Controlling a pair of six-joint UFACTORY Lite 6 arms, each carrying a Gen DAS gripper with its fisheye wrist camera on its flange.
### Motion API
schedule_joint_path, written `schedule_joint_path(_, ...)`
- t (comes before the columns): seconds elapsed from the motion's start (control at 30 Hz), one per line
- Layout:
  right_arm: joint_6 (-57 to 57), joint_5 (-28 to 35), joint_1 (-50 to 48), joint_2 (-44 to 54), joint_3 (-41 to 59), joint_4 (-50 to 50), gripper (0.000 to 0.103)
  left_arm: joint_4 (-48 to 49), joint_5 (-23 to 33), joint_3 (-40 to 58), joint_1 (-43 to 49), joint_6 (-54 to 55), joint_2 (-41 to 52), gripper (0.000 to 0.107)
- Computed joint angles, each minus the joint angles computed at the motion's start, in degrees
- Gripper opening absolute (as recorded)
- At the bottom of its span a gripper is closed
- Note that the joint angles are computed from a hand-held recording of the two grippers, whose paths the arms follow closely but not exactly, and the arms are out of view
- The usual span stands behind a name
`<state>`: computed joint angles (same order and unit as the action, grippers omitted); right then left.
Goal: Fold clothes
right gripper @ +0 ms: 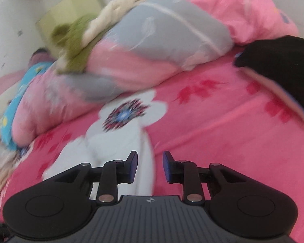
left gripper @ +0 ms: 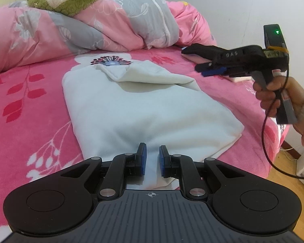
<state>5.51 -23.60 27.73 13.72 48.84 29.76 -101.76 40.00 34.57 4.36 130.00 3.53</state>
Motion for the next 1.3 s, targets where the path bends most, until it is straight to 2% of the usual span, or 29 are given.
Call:
schedule_joint_path(0.3,-23.0,1.4,6.5,12.1,12.4,18.1,0.031,-1.4,-1.1,-0.7,-0.9,1.1,-1.0,0.013)
schedule_joint_path(0.37,-25.0,1.2,6.6,13.1,13.4,20.4,0.031,-1.7,-1.2,-0.9,-1.1,1.3,-1.1,0.013)
schedule_joint_path(0.53,-23.8,2.0,5.6,14.2,14.4,20.0,0.036,-1.9,-1.3,-1.0,-1.1,1.5,-1.2,0.013)
schedule_joint_path(0.73,-21.2,2.7,5.2,15.0,14.9,17.5,0.036,-2.2,-1.3,-1.2,-1.2,1.9,-1.3,0.013)
schedule_joint_path(0.83,-19.0,2.9,5.1,15.0,14.8,15.5,0.030,-2.3,-1.3,-1.3,-1.2,2.1,-1.3,0.013)
schedule_joint_path(0.87,-18.3,2.8,5.1,14.9,14.6,15.1,0.022,-2.4,-1.2,-1.2,-1.2,2.2,-1.3,0.013)
schedule_joint_path(0.9,-17.6,2.9,5.0,14.9,14.6,14.5,0.009,-2.4,-1.1,-1.1,-1.1,2.3,-1.1,0.013)
schedule_joint_path(0.97,-16.9,2.0,5.4,14.7,14.1,14.4,0.004,-2.4,-0.9,-1.0,-0.9,2.4,-0.8,0.013)
schedule_joint_path(1.17,-33.2,-7.9,11.2,14.1,14.3,32.0,0.001,-3.4,-2.2,-1.5,-2.0,3.7,-1.9,0.013)
schedule_joint_path(1.3,-35.1,-11.7,12.2,12.5,12.2,34.4,0.001,-2.9,-2.0,-1.2,-2.5,3.7,-2.1,0.013)
